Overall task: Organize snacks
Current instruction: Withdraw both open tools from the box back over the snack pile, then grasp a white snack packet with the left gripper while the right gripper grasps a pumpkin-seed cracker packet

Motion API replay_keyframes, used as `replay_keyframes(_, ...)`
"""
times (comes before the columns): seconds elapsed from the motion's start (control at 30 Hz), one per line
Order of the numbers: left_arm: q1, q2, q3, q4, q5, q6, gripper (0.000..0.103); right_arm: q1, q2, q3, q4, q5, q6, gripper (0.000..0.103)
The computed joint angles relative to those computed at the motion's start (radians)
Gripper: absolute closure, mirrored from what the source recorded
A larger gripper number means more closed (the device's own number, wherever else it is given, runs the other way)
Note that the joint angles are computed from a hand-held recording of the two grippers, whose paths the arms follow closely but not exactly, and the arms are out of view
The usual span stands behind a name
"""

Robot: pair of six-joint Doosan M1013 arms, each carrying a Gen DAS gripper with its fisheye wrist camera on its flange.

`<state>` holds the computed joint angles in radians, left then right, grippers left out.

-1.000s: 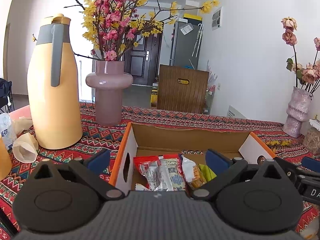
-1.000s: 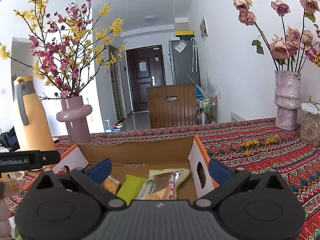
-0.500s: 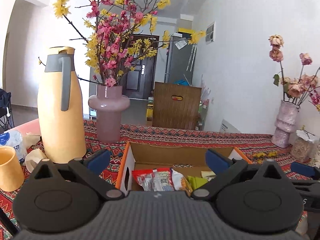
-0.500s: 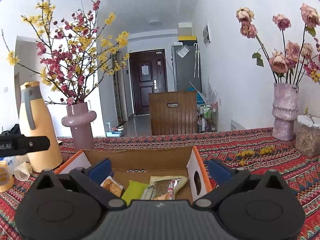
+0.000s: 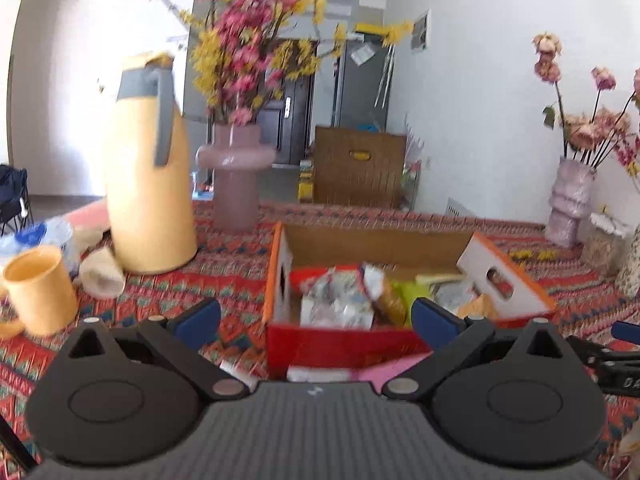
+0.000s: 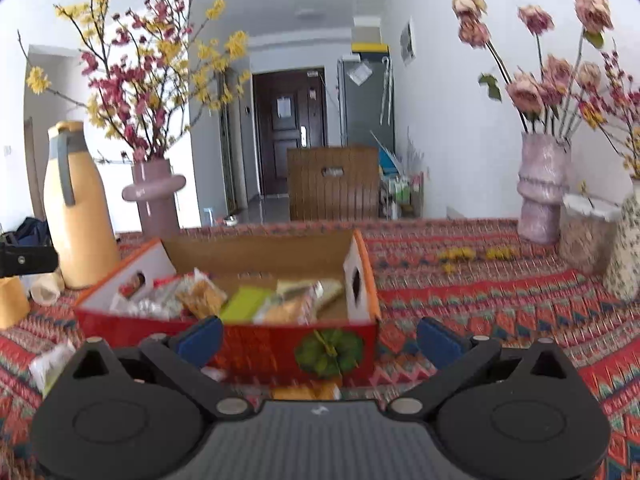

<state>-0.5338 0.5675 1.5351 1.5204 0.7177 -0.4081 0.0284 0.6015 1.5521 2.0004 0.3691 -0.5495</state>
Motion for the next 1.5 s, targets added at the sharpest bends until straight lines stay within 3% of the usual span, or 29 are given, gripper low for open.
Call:
replay_keyframes(0.37,0.016,0.025,0.051,-0.033,-0.047,-0.022,0.0,-0.017,0.009,0.032,-0.266,-0.042,0.284,0.0)
replay_keyframes(0.67,0.026,0.022,0.058,-0.026,-0.076,-0.072,0.0,-0.004,0.025,-0.004,-0.406,-0.051,0.418,0.0)
replay_keyframes(0.83,0.03,0.023,0.056,-0.048,-0.088,-0.063,0.0,0.009,0.042,-0.058,-0.584,-0.046,0.547,0.003)
replay_keyframes(0.93,0.031,0.022,0.058,-0.044,-0.091,-0.075,0.0,0.021,0.06,-0.102,-0.791,-0.05,0.702,0.004)
replay_keyframes(1.03,0.033,0.022,0.057,-0.054,-0.097,-0.074,0.0,0.032,0.083,-0.151,-1.05,-0.038,0.932,0.014)
replay_keyframes(1.13,0.035,0.022,0.058,-0.056,-0.101,-0.077,0.0,0.035,0.102,-0.186,-1.167,0.002,1.047,0.023)
replay_keyframes(1.2,0.035,0.022,0.058,-0.054,-0.102,-0.079,0.0,0.035,0.111,-0.202,-1.2,0.023,1.081,0.036)
replay_keyframes(1.33,0.035,0.022,0.058,-0.054,-0.103,-0.081,0.0,0.035,0.117,-0.208,-1.193,0.033,1.084,0.053)
replay_keyframes(1.5,0.035,0.022,0.059,-0.053,-0.103,-0.083,0.0,0.035,0.107,-0.184,-1.105,0.011,0.99,0.061)
